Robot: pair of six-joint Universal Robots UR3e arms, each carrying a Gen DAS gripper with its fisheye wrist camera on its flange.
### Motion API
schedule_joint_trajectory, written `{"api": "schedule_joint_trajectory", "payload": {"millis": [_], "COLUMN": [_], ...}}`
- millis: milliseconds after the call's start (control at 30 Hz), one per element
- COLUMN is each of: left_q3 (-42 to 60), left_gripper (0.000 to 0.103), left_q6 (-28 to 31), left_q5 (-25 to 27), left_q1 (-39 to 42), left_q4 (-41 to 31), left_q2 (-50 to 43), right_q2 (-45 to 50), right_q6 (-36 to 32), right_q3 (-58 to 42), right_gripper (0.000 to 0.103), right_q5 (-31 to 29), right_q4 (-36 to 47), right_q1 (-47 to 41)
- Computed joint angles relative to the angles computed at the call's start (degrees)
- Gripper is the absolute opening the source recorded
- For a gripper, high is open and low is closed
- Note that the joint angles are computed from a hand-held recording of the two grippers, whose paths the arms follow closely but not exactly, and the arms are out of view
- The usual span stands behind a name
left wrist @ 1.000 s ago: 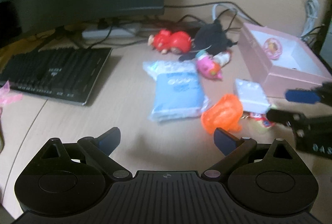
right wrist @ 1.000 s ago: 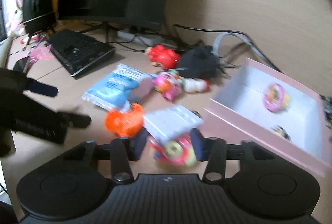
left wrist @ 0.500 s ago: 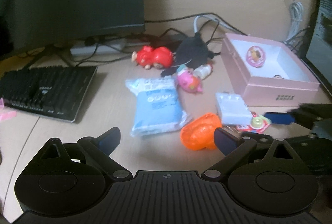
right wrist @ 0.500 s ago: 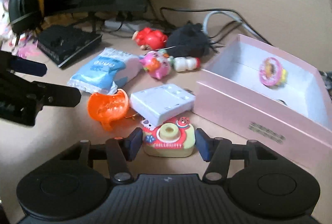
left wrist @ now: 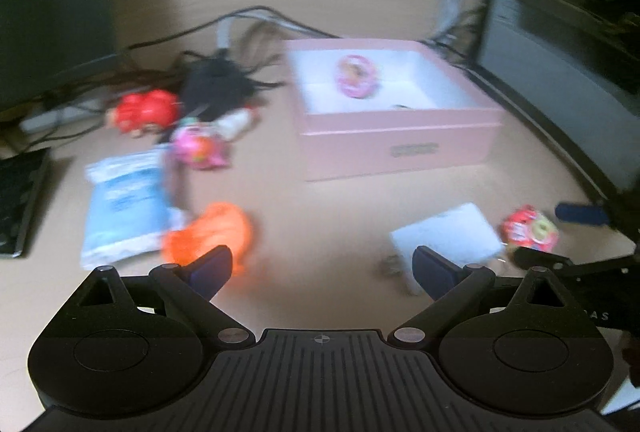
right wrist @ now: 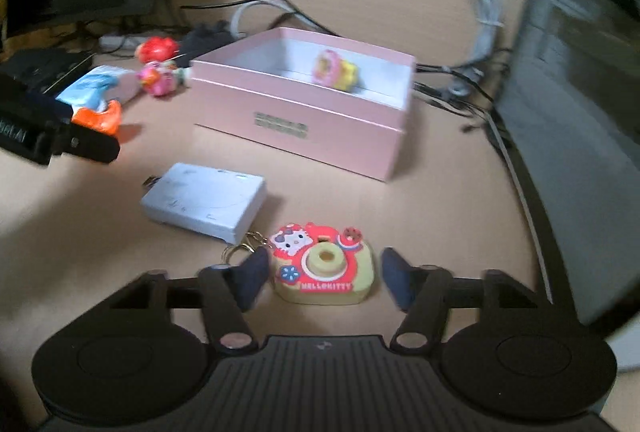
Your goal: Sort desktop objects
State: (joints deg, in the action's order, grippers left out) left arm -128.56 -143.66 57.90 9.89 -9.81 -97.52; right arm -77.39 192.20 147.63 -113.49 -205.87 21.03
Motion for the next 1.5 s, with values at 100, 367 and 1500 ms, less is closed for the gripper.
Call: {"api": "schedule_joint_trajectory", "payload": {"millis": [100,367,1500], "left_q3": [1.29,10.91,-10.64], "left_gripper": [0.1,0.1,0.094], "left_q6": [2.1,-9.73,1.84], "left_q5": [-0.47,4.87,1.27], "left_q1": [-3.62,-15.23,7.56], "left_q4": [-3.39,-8.31,-5.26], "left_q2": [-0.57,-6.63,13.59], "right_q2": [-0.32,3.0,7.73], "right_q6": [0.23,2.91,-10.68], "right_q3": [2.58,5.45,-14.34], "right_gripper": [0.085,0.091,0.096], "right_q5": [-2.16,-9.45,19.46], "right_q4": [-3.06,-6.56,4.51], "right_q1": [0.72,5.54,-6.58]}}
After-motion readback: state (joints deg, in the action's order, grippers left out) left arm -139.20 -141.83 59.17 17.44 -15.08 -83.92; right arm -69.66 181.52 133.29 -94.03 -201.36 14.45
